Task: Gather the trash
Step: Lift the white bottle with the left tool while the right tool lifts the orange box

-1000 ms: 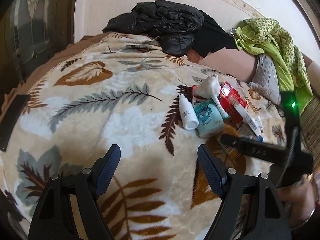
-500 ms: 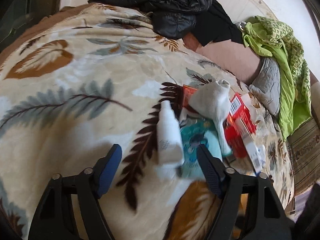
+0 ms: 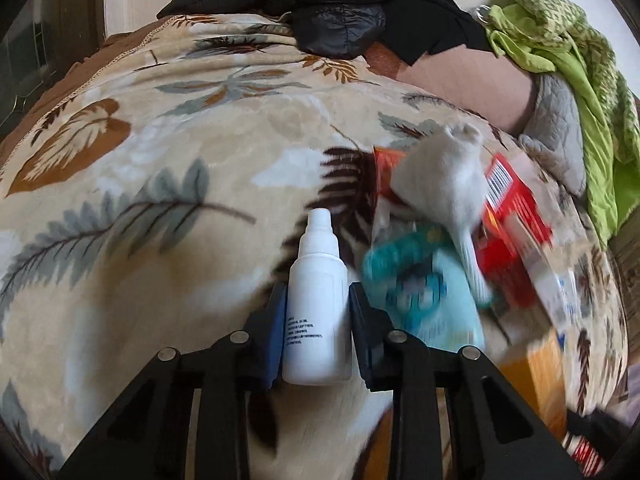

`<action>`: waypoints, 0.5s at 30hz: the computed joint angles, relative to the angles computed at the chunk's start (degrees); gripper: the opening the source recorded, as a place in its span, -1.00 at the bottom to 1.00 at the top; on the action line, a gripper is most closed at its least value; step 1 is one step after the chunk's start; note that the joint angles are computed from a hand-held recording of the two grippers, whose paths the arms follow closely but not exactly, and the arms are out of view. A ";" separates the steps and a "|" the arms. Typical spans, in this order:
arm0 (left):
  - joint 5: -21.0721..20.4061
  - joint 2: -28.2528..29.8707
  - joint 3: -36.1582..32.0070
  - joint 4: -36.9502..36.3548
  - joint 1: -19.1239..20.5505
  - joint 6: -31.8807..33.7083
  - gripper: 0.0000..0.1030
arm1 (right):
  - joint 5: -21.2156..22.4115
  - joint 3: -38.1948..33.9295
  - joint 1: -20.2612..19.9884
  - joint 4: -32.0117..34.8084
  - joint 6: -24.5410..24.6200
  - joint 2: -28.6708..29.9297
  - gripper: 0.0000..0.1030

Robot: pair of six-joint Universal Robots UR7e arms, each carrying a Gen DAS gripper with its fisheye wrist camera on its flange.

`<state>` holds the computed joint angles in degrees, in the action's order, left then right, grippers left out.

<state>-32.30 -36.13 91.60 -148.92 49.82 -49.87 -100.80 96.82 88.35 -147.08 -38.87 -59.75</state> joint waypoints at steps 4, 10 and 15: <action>-0.07 -2.02 4.61 -1.52 -2.70 -0.85 -0.44 | 0.01 1.11 0.17 -1.58 -0.73 -0.55 0.02; -0.27 -4.30 12.13 -5.81 -7.87 -4.17 -0.44 | 1.86 4.04 -0.85 -2.72 0.12 -3.37 0.02; 3.29 -2.96 13.91 -5.90 -12.40 -6.01 -0.44 | 3.56 8.96 -2.12 -4.92 -0.73 -7.27 0.02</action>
